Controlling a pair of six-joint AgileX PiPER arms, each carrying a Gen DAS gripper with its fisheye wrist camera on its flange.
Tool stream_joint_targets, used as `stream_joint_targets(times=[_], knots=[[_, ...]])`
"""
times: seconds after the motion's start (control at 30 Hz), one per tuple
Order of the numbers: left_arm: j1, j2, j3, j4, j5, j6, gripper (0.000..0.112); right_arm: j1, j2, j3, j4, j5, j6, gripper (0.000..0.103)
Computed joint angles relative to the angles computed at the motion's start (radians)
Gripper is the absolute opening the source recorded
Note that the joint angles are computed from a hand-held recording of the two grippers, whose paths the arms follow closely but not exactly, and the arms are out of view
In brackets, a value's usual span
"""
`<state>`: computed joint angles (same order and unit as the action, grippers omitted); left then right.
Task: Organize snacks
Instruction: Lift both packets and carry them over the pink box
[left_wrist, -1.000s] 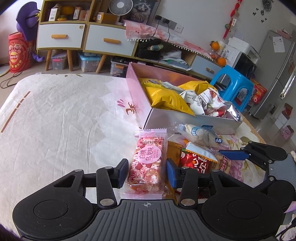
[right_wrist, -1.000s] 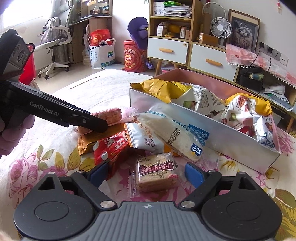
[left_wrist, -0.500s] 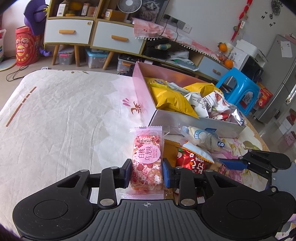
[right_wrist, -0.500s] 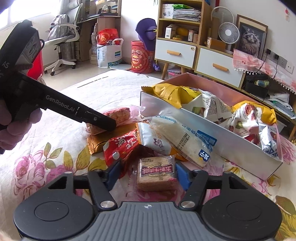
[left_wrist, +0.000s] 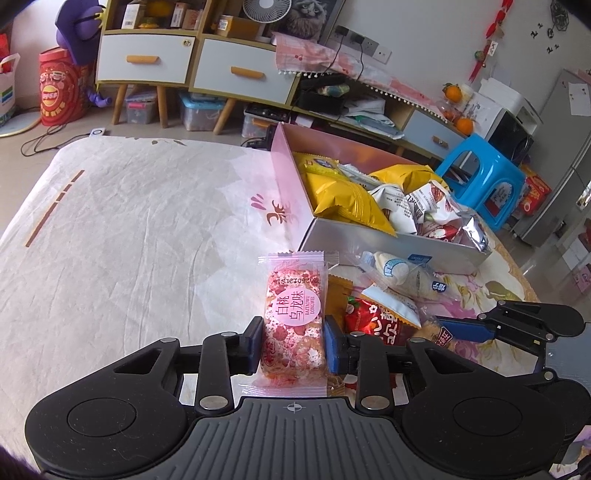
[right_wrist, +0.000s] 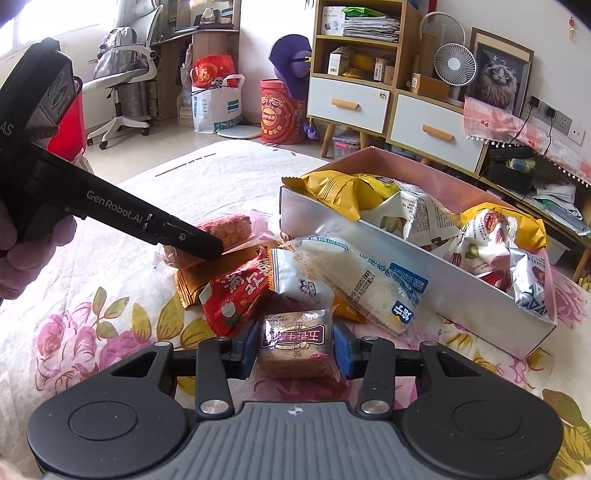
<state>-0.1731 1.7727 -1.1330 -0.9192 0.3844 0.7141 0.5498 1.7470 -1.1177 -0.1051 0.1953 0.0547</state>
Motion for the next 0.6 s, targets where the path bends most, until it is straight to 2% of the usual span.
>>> stream_joint_targets(times=[0.33,0.6], knots=[[0.003,-0.041,0.013,0.067,0.008,-0.08,0.03,-0.011,-0.022,-0.001,0.014,0.005,0.016,0.033],[0.002,-0.081,0.028,0.109,0.016,-0.128,0.03,-0.008,-0.051,0.004,-0.031,0.017,0.071,0.033]])
